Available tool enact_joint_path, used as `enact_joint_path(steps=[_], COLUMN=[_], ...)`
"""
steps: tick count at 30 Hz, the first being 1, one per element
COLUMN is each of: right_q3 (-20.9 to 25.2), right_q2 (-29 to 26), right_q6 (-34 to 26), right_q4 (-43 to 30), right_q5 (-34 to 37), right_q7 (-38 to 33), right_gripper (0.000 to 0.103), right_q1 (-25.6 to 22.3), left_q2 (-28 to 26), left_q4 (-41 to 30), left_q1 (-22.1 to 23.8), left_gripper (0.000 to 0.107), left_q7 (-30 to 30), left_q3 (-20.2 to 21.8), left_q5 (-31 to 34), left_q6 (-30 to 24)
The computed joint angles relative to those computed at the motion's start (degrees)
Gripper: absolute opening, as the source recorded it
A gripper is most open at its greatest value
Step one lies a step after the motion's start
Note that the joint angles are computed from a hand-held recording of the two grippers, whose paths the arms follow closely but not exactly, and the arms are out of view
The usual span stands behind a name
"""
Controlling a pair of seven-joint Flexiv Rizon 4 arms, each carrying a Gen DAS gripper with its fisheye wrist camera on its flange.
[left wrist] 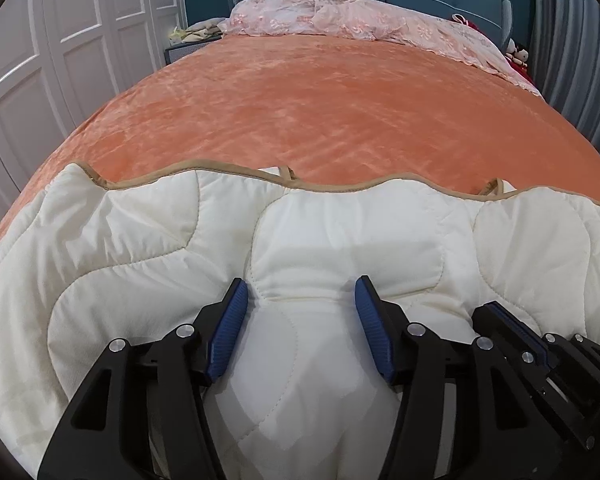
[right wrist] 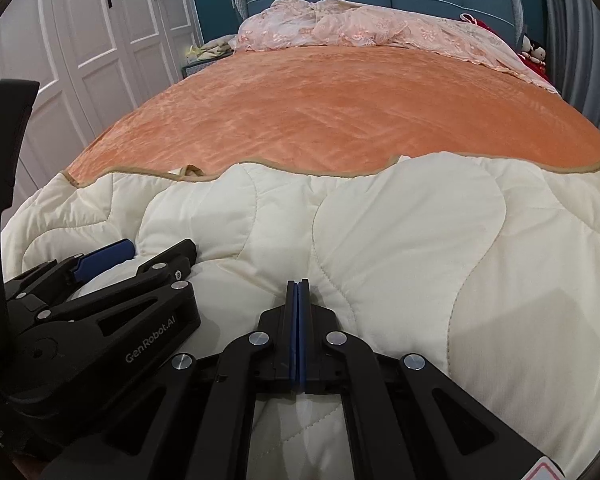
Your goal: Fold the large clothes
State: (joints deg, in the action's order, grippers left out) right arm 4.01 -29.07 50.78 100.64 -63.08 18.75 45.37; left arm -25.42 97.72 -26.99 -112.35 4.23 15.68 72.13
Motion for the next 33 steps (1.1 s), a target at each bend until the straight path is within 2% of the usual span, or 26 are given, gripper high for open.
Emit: enact_joint_path(steps=[6, 9, 11, 12, 13, 14, 16, 19, 20, 22, 24, 25, 26, 27, 28, 30, 31, 32, 33], right_q3=[-0.7, -0.2, 0.5, 0.6, -0.1, -0.2, 1.5, 4.8, 5.7, 6.7, 6.5, 6.8, 7.6, 8.2, 8.5, 8.7, 8.9, 9.2, 9.4], right_q2=[-0.4, -0.4, 0.6, 1.9, 3.4, 6.6, 10.0, 13.3, 14.3, 15.2, 15.4, 15.2, 14.7, 14.3, 14.2, 14.4, 14.4, 13.7, 12.7], right_q6=[0.9, 1.4, 3.6, 4.2, 3.4, -0.4, -6.6, -11.8, -12.9, -10.5, -5.8, -6.2, -9.3, -12.3, -14.1, -14.1, -14.2, -14.8, -14.6], right_q4=[0.3, 0.1, 0.5, 1.3, 2.4, 4.5, 6.8, 10.5, 12.1, 15.2, 17.8, 17.5, 15.5, 13.6, 12.4, 10.7, 10.2, 8.6, 7.0], right_q5=[-2.3, -1.3, 0.6, 1.1, 1.2, -0.7, -0.5, 3.0, 4.2, 4.3, 0.9, 1.1, 4.3, 6.6, 7.3, 3.8, 2.8, 1.6, 0.7], right_q7=[2.4, 1.4, 0.4, 1.4, 3.0, 6.7, 8.0, 7.9, 8.7, 10.7, 14.1, 14.0, 11.5, 9.7, 8.9, 9.0, 8.6, 7.6, 6.8], right_gripper=[0.0, 0.0, 0.0, 0.0, 0.0, 0.011, 0.018, 0.018, 0.01, 0.005, 0.005, 0.005, 0.007, 0.009, 0.019, 0.019, 0.019, 0.019, 0.019], right_q1=[-0.1, -0.7, -2.0, -2.2, -1.6, -0.8, -0.9, -3.0, -3.8, -5.8, -7.6, -7.8, -7.2, -6.5, -5.8, -4.1, -3.5, -2.2, -1.1], left_q2=[-0.8, -0.9, -0.2, 1.0, 2.9, 3.9, 6.9, 8.9, 8.8, 8.6, 7.9, 7.4, 7.1, 7.5, 8.4, 12.0, 14.0, 16.0, 18.9], left_q4=[-0.9, -1.5, -1.9, -1.1, 0.4, 1.2, 3.4, 5.3, 5.5, 7.3, 7.5, 6.5, 5.3, 5.2, 5.8, 9.8, 12.0, 13.8, 15.9], left_q1=[-1.3, -1.1, 0.2, 2.2, 3.8, 4.2, 5.6, 8.0, 8.4, 10.9, 10.3, 8.9, 7.9, 8.2, 9.2, 11.3, 11.9, 12.2, 12.2], left_gripper=[0.055, 0.055, 0.055, 0.055, 0.055, 0.055, 0.06, 0.06, 0.06, 0.061, 0.062, 0.062, 0.062, 0.062, 0.062, 0.06, 0.063, 0.075, 0.081], left_q7=[-2.3, -1.9, 0.5, 3.0, 4.1, 3.9, 3.8, 3.8, 3.2, 5.6, 4.5, 2.6, 1.1, 1.2, 1.9, 3.4, 3.5, 2.9, 0.8], left_q3=[1.4, 1.0, -0.6, -2.6, -3.7, -3.4, -2.5, -1.0, -0.4, -2.2, -1.5, -0.2, 0.7, 0.4, -0.5, -2.2, -2.4, -2.3, -1.4], left_q5=[1.6, 1.5, -0.1, -2.9, -5.3, -5.6, -5.9, -4.5, -3.5, -5.7, -4.2, -1.5, 0.4, 0.1, -1.5, -5.7, -6.8, -7.0, -5.6], left_q6=[0.4, -0.8, -3.2, -4.2, -4.4, -4.0, -3.6, -4.7, -5.3, -3.8, -2.4, -2.9, -4.2, -5.2, -5.7, -3.9, -2.8, -2.3, -2.6])
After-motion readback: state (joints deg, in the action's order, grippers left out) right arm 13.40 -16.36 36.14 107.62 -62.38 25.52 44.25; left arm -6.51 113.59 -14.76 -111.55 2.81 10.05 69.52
